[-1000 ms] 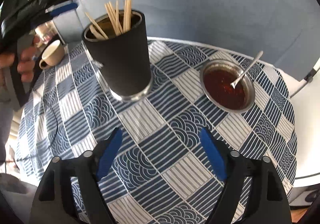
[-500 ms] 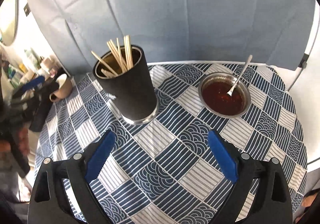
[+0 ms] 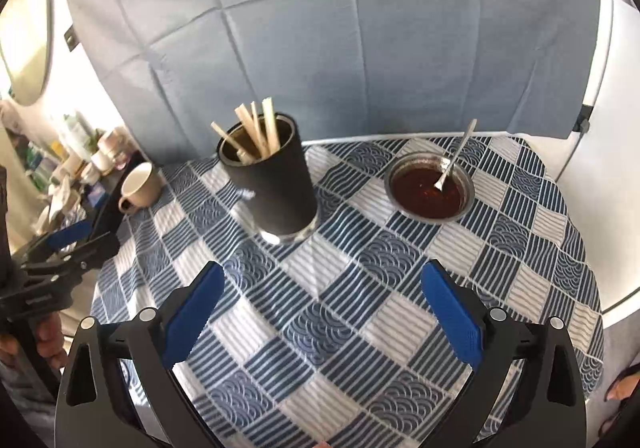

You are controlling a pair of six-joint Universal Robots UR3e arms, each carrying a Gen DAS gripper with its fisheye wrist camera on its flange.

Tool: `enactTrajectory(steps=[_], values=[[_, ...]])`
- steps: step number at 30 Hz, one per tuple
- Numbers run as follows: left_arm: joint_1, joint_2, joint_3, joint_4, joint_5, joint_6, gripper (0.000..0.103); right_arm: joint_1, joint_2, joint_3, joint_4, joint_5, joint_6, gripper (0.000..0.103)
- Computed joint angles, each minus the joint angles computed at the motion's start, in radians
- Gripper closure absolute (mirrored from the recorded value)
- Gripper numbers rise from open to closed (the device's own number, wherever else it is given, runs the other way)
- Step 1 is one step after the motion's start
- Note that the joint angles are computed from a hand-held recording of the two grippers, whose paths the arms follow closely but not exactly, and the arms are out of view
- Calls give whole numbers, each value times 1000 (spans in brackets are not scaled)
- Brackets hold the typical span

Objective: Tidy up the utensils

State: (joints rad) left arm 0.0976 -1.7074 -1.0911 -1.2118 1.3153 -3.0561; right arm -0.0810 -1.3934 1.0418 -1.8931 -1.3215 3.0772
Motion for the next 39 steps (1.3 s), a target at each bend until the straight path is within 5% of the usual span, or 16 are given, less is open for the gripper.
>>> enactTrajectory(steps=[8,13,27,39], values=[[-89,88,-86,23,199,-68,6,34,-144,177,-27,-51,1,8],[-112,122,-129,29,221,-61,6,75,-164,201,-58,-113,-18,8],[-60,236,-265,93,103,-59,6,112,-153,179,-26,-117,-37,8],[-58,235,-258,60,101,-51,6,109,-163,194,-17,-97,-36,8]])
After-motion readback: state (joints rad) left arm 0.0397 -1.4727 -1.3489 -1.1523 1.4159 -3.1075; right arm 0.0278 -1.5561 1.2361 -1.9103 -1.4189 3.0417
